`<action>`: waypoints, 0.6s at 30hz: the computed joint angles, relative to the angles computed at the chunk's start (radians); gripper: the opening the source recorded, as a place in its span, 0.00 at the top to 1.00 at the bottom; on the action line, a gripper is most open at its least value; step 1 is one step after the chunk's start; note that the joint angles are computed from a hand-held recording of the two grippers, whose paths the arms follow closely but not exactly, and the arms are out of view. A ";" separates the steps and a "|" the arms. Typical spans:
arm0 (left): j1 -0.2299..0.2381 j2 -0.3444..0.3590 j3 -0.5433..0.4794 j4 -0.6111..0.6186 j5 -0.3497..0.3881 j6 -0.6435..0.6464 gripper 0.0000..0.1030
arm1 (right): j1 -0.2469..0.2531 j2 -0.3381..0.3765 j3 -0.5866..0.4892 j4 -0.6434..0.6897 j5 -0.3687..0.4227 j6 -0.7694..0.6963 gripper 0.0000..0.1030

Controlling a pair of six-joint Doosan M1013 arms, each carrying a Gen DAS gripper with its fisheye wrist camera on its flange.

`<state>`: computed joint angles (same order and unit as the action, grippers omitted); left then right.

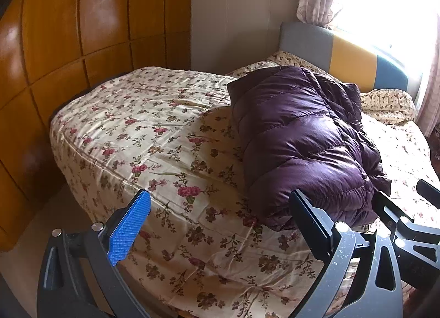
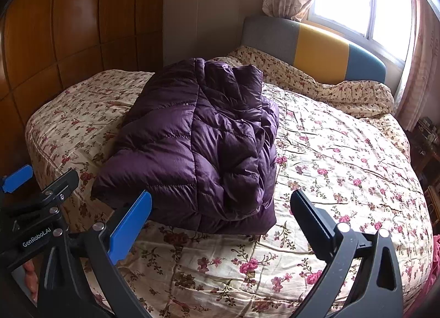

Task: Fold large clothes

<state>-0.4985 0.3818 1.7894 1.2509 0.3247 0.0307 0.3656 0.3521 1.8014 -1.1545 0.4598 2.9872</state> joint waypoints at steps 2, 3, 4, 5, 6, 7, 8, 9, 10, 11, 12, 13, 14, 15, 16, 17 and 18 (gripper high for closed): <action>-0.002 0.000 -0.002 -0.021 -0.001 0.020 0.03 | -0.001 -0.001 0.002 -0.004 -0.002 0.008 0.02; -0.004 0.000 -0.003 -0.027 0.001 0.026 0.03 | -0.002 -0.001 0.003 -0.005 -0.002 0.012 0.02; -0.005 -0.001 -0.003 -0.026 0.001 0.025 0.03 | -0.003 -0.001 0.003 -0.003 -0.003 0.015 0.02; -0.007 -0.003 -0.003 -0.021 0.000 0.023 0.03 | -0.004 -0.002 0.004 0.000 -0.005 0.016 0.02; -0.010 -0.004 -0.004 -0.018 0.002 0.022 0.03 | -0.005 -0.002 0.004 0.001 -0.005 0.018 0.02; -0.014 -0.005 -0.005 -0.012 0.005 0.018 0.03 | -0.006 -0.003 0.005 0.003 -0.005 0.020 0.02; -0.015 -0.006 -0.005 -0.008 0.005 0.015 0.03 | -0.007 -0.003 0.005 0.002 -0.005 0.024 0.02; -0.019 -0.006 -0.006 -0.002 0.015 0.010 0.03 | -0.008 -0.003 0.005 0.003 -0.002 0.025 0.02; -0.020 -0.007 -0.007 0.005 0.017 0.001 0.03 | -0.008 -0.004 0.005 0.006 -0.001 0.023 0.02; -0.019 -0.007 -0.008 -0.001 0.014 0.003 0.03 | -0.009 -0.004 0.005 0.009 -0.001 0.023 0.02; -0.017 -0.007 -0.009 -0.019 0.007 0.017 0.03 | -0.009 -0.004 0.006 0.007 0.000 0.025 0.02; -0.016 -0.007 -0.010 -0.027 0.007 0.021 0.03 | -0.008 -0.003 0.006 0.007 0.002 0.025 0.02; -0.016 -0.006 -0.011 -0.029 0.007 0.021 0.03 | -0.008 -0.003 0.006 0.009 0.002 0.022 0.02; -0.016 -0.006 -0.012 -0.038 0.007 0.029 0.03 | -0.008 -0.004 0.006 0.006 0.003 0.024 0.02; -0.016 -0.005 -0.012 -0.042 0.008 0.032 0.03 | -0.008 -0.004 0.006 0.005 0.003 0.027 0.02; -0.016 -0.005 -0.013 -0.046 0.011 0.033 0.03 | -0.009 -0.005 0.007 0.002 0.002 0.032 0.02; -0.015 -0.004 -0.014 -0.050 0.013 0.036 0.03 | -0.010 -0.006 0.007 -0.001 0.001 0.038 0.02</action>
